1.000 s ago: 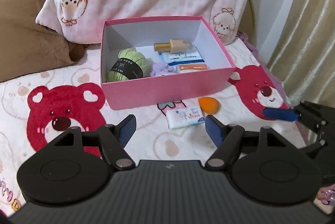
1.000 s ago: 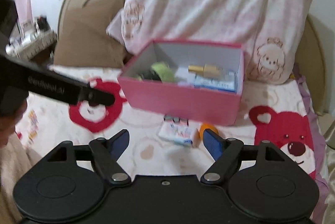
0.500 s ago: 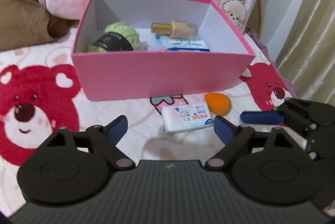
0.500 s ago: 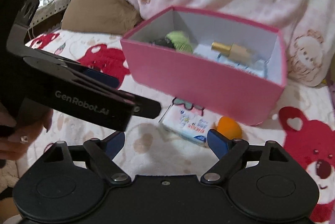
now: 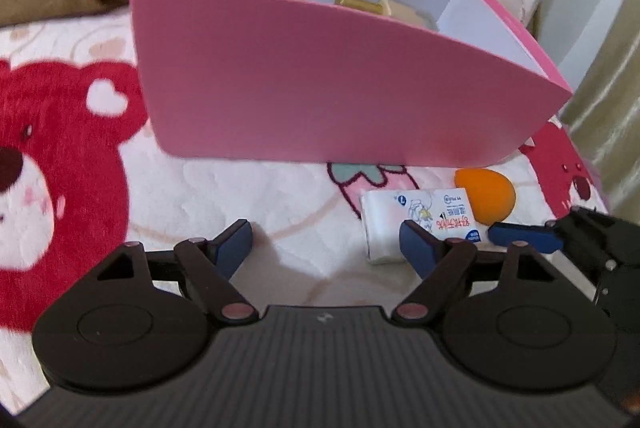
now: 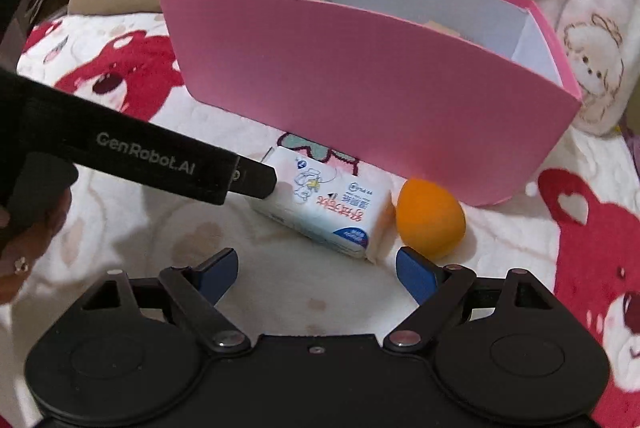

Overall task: Organize objects
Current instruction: 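Move the left tool to the white soap pack and close on it, then lift the white soap pack with the left tool toward the pink box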

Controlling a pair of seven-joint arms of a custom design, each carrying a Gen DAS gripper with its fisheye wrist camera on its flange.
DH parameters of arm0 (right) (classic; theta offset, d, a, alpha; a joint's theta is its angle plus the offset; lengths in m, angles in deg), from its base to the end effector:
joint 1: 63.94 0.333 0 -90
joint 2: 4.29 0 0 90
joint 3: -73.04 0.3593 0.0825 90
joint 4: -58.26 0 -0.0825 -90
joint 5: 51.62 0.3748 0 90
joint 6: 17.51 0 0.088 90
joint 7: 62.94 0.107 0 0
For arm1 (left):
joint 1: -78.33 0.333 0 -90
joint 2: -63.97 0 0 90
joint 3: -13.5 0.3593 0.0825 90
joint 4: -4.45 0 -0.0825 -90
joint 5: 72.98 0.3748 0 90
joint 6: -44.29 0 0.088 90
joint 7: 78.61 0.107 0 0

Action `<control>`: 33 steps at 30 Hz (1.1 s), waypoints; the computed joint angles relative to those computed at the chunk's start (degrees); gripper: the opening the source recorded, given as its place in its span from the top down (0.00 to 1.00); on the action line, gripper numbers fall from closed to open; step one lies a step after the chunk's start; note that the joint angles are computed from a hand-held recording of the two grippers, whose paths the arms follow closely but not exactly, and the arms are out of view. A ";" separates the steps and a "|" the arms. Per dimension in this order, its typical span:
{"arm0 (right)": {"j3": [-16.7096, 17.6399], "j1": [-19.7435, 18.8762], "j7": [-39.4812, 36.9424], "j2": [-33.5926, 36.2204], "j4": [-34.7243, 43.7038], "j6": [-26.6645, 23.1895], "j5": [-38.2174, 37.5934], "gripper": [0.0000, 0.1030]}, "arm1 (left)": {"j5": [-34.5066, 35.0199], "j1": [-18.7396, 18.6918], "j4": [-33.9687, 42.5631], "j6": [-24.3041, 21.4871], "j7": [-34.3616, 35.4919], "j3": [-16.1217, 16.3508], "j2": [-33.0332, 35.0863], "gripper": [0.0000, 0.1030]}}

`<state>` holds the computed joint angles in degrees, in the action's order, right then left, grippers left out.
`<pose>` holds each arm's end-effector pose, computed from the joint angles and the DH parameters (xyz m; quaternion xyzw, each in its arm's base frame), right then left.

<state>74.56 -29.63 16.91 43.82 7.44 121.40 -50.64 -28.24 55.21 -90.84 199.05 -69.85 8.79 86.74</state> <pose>0.6888 0.4839 0.5095 -0.8667 0.3629 -0.1691 0.2976 0.6251 -0.3463 0.4885 -0.7537 0.5315 -0.3325 0.1972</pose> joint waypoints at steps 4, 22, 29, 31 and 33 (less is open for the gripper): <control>1.09 -1.31 1.24 1.07 1.41 -0.37 2.35 0.14 | 1.85 -0.16 -0.58 3.98 -3.32 1.19 0.32 0.32; 2.15 -1.24 -2.01 4.82 8.50 -1.26 4.31 0.23 | -6.51 -0.01 -4.24 16.24 2.12 2.30 0.33 0.73; 1.71 -0.55 -0.21 2.44 5.01 -1.15 4.63 0.16 | -17.82 4.23 -10.05 21.79 1.27 -2.75 -1.73 0.73; 1.54 -0.41 -0.09 2.93 5.36 -1.31 4.38 0.16 | -21.98 5.30 -11.35 24.27 0.93 -3.58 -1.41 0.74; 0.71 0.03 0.69 4.43 7.55 -2.87 3.44 0.16 | -23.88 5.11 -11.59 25.33 1.46 -3.15 -1.08 0.74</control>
